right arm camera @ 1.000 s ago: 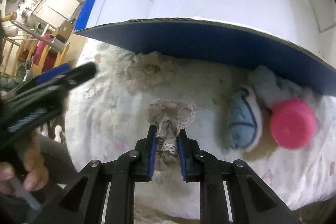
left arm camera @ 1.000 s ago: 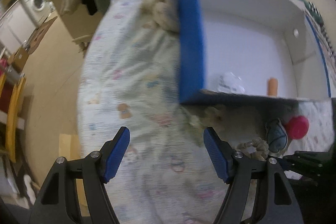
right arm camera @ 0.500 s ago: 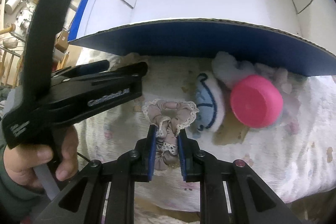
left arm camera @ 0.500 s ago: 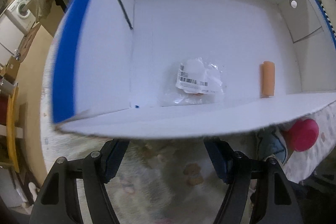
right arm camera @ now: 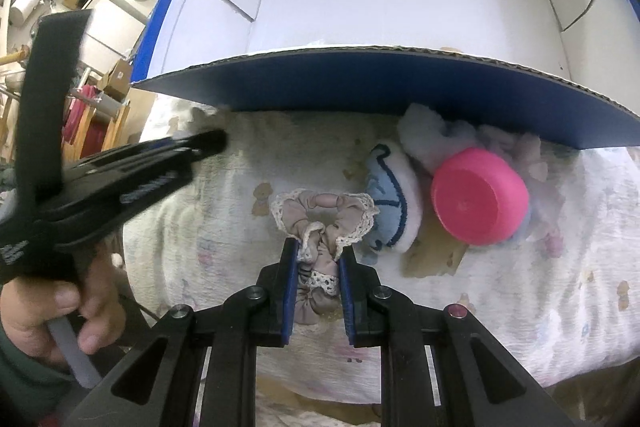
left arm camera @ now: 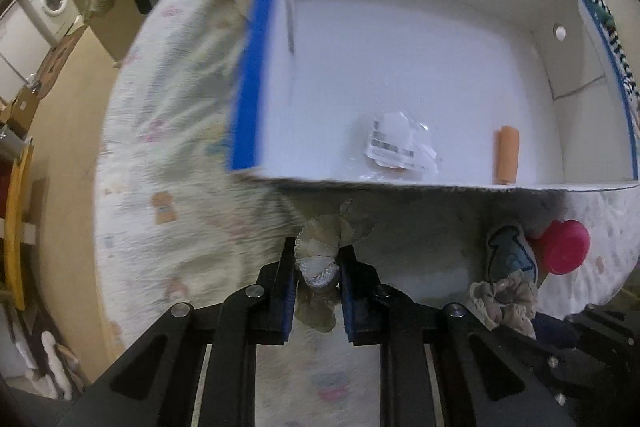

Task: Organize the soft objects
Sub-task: 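Grasp the beige lace scrunchie with the right gripper while the left grasps the cream scrunchie, then carry both scrunchies over the box with both grippers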

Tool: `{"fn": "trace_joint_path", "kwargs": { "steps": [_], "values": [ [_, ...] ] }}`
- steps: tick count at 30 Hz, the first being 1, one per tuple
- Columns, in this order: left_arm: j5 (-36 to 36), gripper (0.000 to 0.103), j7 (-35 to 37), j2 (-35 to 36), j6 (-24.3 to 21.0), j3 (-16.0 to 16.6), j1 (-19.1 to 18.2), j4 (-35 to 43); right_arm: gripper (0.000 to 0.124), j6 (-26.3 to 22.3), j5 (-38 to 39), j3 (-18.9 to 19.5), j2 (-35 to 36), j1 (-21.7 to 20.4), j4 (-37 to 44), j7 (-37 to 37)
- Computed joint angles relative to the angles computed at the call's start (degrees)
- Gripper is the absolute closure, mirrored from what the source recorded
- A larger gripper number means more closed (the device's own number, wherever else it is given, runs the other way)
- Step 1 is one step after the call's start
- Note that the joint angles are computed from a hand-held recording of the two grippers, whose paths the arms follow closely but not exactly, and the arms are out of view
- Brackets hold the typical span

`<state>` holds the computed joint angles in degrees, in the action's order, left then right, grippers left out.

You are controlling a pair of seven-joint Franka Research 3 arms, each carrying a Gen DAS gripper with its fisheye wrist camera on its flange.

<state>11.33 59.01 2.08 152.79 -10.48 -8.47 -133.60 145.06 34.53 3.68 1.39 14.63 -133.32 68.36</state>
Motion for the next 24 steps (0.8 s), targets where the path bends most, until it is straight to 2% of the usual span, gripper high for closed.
{"fn": "trace_joint_path", "kwargs": {
  "steps": [8,14,19,24],
  "values": [
    [1.7,0.086,-1.3,-6.9,1.7,0.7,0.6,-5.9,0.103,1.0,0.9,0.3,-0.2,0.4,-0.7,-1.4],
    [3.0,0.086,-5.0,-13.9,4.8,0.0,0.2,-11.3,0.103,0.5,10.4,-0.6,-4.3,0.0,-2.4,-8.9],
    [3.3,0.086,-9.2,-20.9,5.9,-0.8,-0.4,-13.6,0.103,0.7,22.9,-3.2,-10.8,0.4,-4.4,-19.4],
    [3.3,0.086,-8.3,-22.6,6.1,0.0,-1.2,-10.9,0.103,1.1,27.0,-4.8,-12.5,-0.3,-3.0,-20.8]
  ]
}}
